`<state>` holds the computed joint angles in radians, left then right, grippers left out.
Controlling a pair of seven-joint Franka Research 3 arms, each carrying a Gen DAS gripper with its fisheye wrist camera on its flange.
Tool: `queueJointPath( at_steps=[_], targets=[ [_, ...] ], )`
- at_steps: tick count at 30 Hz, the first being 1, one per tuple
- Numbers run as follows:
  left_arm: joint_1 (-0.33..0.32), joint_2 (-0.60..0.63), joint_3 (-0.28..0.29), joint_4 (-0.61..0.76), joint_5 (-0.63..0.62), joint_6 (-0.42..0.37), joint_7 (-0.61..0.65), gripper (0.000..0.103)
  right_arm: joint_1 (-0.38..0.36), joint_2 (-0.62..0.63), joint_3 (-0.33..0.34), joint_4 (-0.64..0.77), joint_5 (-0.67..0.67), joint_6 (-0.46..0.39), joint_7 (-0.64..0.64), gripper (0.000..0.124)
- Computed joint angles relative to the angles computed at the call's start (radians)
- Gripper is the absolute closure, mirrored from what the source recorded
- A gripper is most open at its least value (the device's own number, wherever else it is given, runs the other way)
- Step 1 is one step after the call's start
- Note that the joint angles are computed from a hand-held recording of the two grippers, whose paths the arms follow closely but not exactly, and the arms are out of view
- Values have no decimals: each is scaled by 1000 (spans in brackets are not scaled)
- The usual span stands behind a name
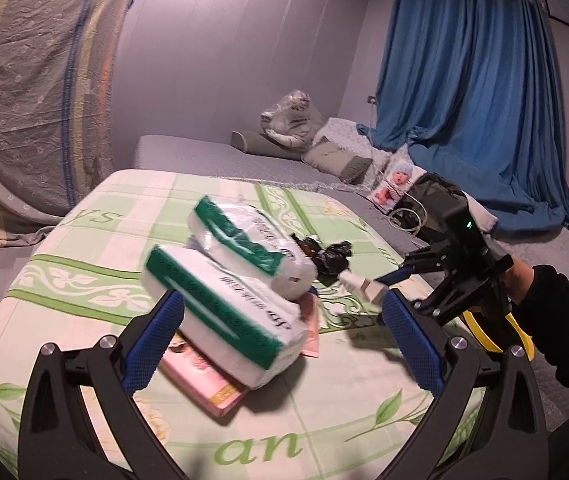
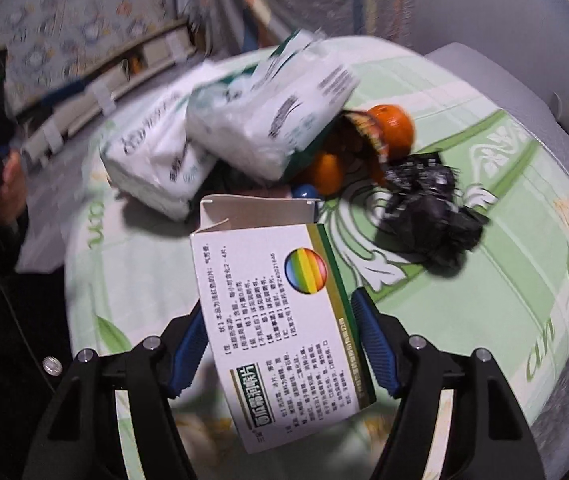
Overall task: Collect trash
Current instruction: 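Grasp the white medicine box with the rainbow circle using the right gripper, then grasp the second black plastic bag with the left gripper while the right gripper holds the box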
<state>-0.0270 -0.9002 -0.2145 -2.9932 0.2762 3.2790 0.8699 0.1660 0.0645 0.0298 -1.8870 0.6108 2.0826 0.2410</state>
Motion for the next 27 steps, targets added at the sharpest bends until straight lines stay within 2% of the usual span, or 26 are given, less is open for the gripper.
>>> queueJointPath(
  at_steps=[4,6,10,12,14,17,19,22,24,27],
  targets=[
    [-29,144,-11,119,32,-40,44,8,-63,-55,-47,-52,197,-20,-23,58],
    [-12,241,-52,199,47,-44,57,8,-102,-97,-84,-106,322,-22,-18,58],
    [43,412,-136,357,84,-78,63,8,-152,-221,-146,-266,492,19,-42,58],
    [133,490,-238,459,124,-143,19,8,-167,-298,-171,-355,551,61,-49,58],
    [253,564,-357,553,200,-166,-46,8,-179,-359,-207,-425,604,61,-56,58],
    [468,679,-564,703,395,-244,-200,8,-193,-432,-242,-507,651,61,-61,58],
    [535,786,-648,812,550,-354,-295,8,-200,-502,-235,-580,680,140,-79,57],
    [510,923,-652,922,662,-485,-346,8,-202,-535,-277,-613,692,122,-68,57],
    [464,1004,-632,989,715,-587,-349,8,-202,-556,-278,-633,708,145,-78,57],
    [398,1077,-588,1057,759,-676,-343,8,-199,-568,-297,-644,722,133,-81,57]
  ],
)
